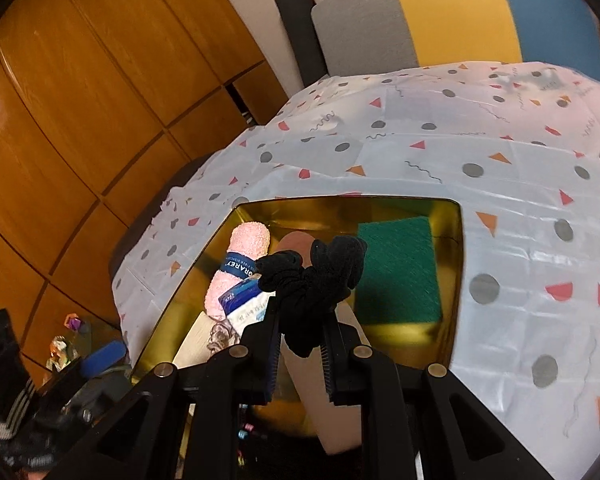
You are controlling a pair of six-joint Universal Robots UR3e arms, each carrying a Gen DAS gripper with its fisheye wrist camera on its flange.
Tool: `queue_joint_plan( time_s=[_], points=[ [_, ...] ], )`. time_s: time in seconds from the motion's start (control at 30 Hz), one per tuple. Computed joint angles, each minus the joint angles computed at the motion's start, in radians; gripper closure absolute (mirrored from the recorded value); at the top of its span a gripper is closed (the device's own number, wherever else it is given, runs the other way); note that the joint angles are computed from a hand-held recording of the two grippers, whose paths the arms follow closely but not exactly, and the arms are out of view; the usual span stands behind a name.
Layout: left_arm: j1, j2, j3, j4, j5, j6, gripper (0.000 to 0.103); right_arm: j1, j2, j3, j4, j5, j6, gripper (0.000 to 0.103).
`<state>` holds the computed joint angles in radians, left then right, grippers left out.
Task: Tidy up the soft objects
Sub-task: 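Lower the black scrunchie into the gold tray and open the right gripper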
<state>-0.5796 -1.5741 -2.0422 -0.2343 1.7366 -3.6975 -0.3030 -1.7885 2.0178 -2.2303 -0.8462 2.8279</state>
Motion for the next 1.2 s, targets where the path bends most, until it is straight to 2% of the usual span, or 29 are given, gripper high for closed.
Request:
queue_joint_plan(
  time_s=[0.23,0.33,0.4,0.43,0.6,0.77,0.87,1.03,1.1,1.2],
  points=[
    [-0.017,0.005,-0.007,-0.010,-0.005,-0.002,0.021,0.140,0.190,-0.101,-0.128,-0.158,0.094,0.078],
    [-0.018,0.007,-0.007,-0.011,-0.015,-0.002,0.021,0.112,0.187,-0.066,-0.144,-0.132,0.101,0.069],
    [-0.018,0.010,-0.009,-0.008,-0.017,-0.004,0.021,0.084,0.154,-0.033,-0.143,-0.106,0.100,0.048],
    [-0.020,0.010,-0.006,-0.010,-0.017,-0.008,0.021,0.069,0.134,-0.016,-0.139,-0.094,0.095,0.046],
    [-0.038,0.005,0.021,-0.054,0.013,-0.035,0.021,0.016,0.004,0.069,-0.131,-0.089,0.060,0.045],
    [-0.071,-0.006,0.045,-0.079,0.059,-0.046,0.021,-0.042,-0.140,0.144,-0.045,-0.084,0.027,0.042],
    [-0.098,-0.016,0.067,-0.105,0.095,-0.051,0.021,-0.040,-0.226,0.186,-0.041,-0.130,0.020,0.032],
    [-0.127,-0.022,0.096,-0.164,0.132,-0.059,0.021,-0.029,-0.358,0.214,-0.004,-0.205,0.040,0.024],
    [-0.132,-0.018,0.095,-0.176,0.136,-0.058,0.021,-0.030,-0.400,0.214,0.026,-0.211,0.050,0.019],
    [-0.138,-0.008,0.088,-0.190,0.146,-0.064,0.021,-0.031,-0.463,0.217,0.072,-0.213,0.059,0.017]
  ],
)
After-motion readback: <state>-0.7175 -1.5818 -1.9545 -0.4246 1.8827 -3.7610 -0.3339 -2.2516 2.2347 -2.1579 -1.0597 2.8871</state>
